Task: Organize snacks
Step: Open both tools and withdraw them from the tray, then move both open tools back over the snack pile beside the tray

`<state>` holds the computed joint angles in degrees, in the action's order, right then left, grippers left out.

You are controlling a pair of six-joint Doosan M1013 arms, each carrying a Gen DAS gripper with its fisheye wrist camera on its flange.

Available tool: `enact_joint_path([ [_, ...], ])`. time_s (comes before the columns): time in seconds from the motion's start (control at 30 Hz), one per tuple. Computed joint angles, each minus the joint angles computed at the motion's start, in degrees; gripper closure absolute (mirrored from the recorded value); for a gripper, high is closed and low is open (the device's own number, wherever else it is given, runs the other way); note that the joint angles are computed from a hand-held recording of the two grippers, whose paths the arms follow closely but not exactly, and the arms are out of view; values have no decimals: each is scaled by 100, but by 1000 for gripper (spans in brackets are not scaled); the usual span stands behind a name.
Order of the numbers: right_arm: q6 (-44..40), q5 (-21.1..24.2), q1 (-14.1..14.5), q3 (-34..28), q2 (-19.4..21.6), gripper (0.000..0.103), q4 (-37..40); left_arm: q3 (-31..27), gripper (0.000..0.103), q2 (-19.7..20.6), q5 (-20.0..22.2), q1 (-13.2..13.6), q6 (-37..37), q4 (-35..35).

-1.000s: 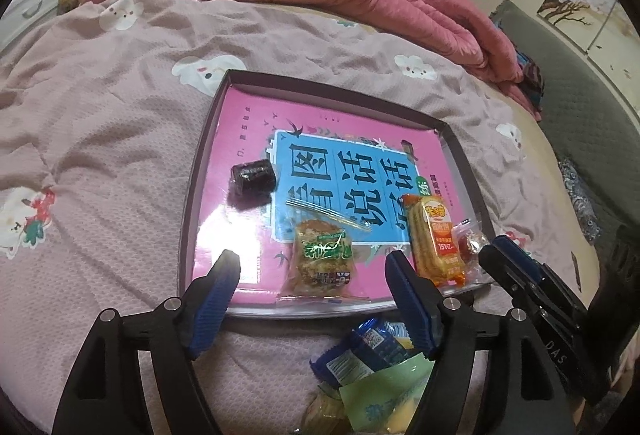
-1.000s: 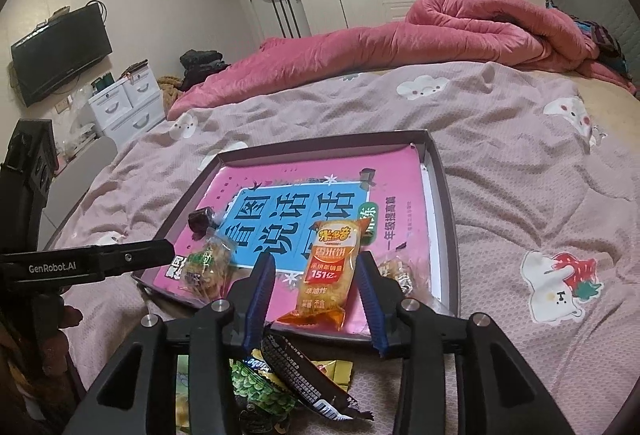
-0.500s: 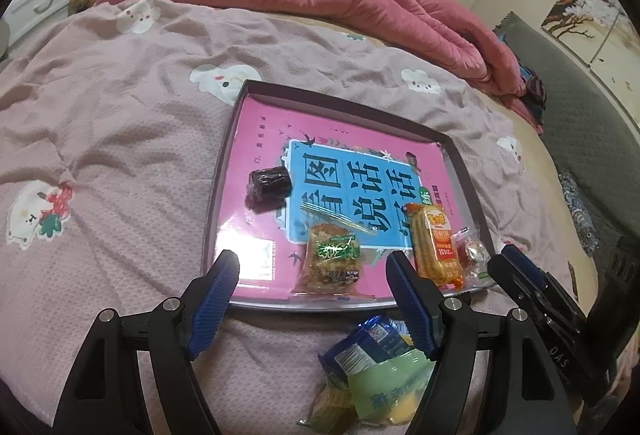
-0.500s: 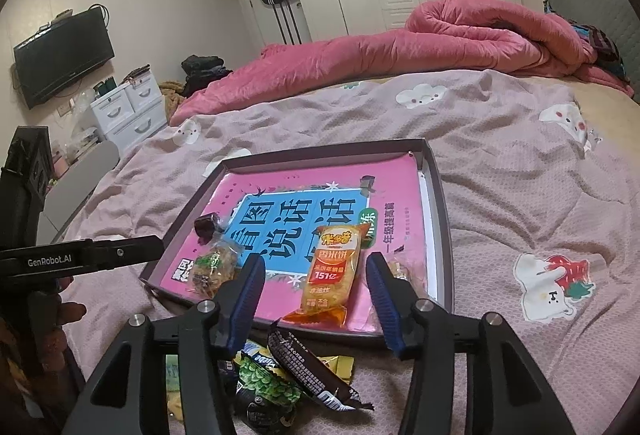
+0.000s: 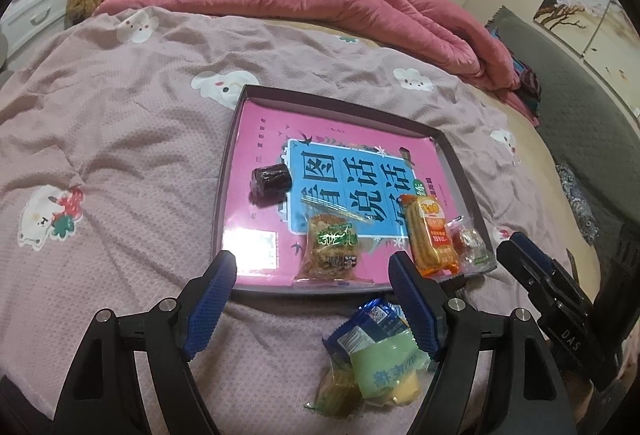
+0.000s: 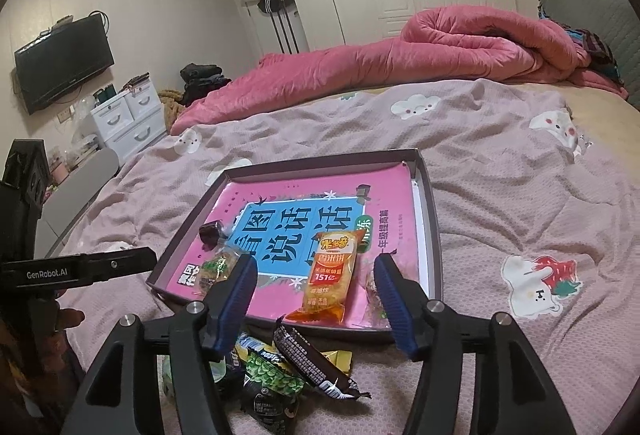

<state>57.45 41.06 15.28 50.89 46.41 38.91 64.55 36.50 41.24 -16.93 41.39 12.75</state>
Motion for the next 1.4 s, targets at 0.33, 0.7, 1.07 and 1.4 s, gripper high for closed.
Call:
enact_joint_path([
  [0.33, -102, -65, 5, 175, -127, 42, 39, 83, 24, -70, 5, -36, 38, 61],
  [0.7, -263, -73, 21, 372, -258, 37, 91, 204, 24, -136, 60, -95, 116, 81],
  [1.07, -517, 34, 56, 629, -422, 37, 193, 369, 24, -220, 157, -116, 280, 19],
  [1.4, -796, 150, 94, 916, -604, 37, 177, 487, 24, -276, 379, -151, 613, -152],
])
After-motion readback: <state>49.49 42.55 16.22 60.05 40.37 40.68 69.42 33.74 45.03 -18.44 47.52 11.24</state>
